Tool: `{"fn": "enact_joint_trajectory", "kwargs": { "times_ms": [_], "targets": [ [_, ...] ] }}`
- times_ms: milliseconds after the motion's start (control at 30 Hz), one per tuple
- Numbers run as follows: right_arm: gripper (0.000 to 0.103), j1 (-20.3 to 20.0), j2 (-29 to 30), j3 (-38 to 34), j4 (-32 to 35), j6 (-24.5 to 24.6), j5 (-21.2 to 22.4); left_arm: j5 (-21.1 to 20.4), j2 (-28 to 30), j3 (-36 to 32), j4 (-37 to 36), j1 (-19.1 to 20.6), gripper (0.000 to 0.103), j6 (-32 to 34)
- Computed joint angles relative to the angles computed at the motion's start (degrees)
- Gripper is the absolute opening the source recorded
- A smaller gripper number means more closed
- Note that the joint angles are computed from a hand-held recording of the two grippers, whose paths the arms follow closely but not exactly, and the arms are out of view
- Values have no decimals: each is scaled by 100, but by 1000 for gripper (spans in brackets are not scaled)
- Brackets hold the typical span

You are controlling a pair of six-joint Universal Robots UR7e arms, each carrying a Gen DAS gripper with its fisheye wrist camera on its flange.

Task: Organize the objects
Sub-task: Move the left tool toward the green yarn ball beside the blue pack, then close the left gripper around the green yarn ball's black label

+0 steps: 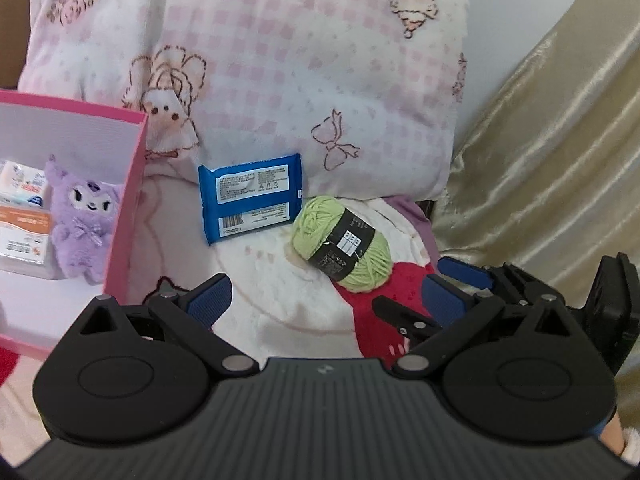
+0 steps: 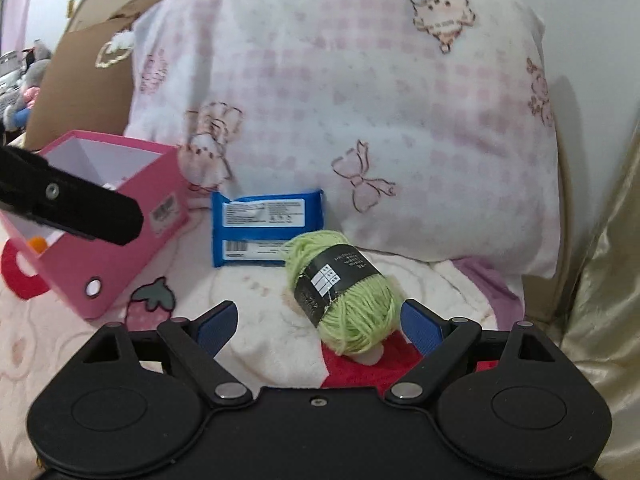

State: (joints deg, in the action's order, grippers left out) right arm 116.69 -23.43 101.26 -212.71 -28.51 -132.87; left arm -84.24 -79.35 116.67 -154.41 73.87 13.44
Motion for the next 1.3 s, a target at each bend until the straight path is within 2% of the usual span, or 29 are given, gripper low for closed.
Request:
{"fn": "enact_joint_trajectory", "kwargs": {
  "times_ms": [100, 233, 333, 467, 600, 667, 767, 867, 1033, 1133, 1300],
  "targets": [
    [91, 28, 120, -213, 175, -85, -258, -52, 270, -120, -136, 74, 102, -169],
    [91, 57, 385, -357, -539, -938, -401, -302, 549, -320, -55, 153, 102, -108],
    [91, -32, 593, -560, -792, -1152, -630, -363, 763, -343, -283, 173, 102, -23],
    [91, -206, 880, -819, -1323, -1817, -711, -675, 1055, -432, -439, 322, 101, -36],
    [91, -367, 946, -879, -1085, -1837, -623, -883, 1366, -465, -948, 480, 100, -137],
    [91, -399, 999, -907, -1101, -1944, -643, -1061, 1520, -527, -1065, 574, 100, -350],
    [91, -431, 1002, -912, -1016, -1837, -599, -1260, 1667, -576, -1120, 679, 99, -527],
    [91, -462, 1126, -1060, -1211, -2142, -595, -1341, 1776, -568, -1151, 732, 99, -481],
    [90, -569, 1295, -1307, -1080, -2406, -713, -1470, 1956, -565, -1424, 820, 95, -577],
    [89, -647, 1374, -1352, -1165, -2660, -550, -1634, 2016, -544, -1547, 906, 94, -713],
    [89, -746, 1318, -1303, -1148, -2411, -304, -1628, 2069, -510, -1715, 974, 93, -655]
  ]
}}
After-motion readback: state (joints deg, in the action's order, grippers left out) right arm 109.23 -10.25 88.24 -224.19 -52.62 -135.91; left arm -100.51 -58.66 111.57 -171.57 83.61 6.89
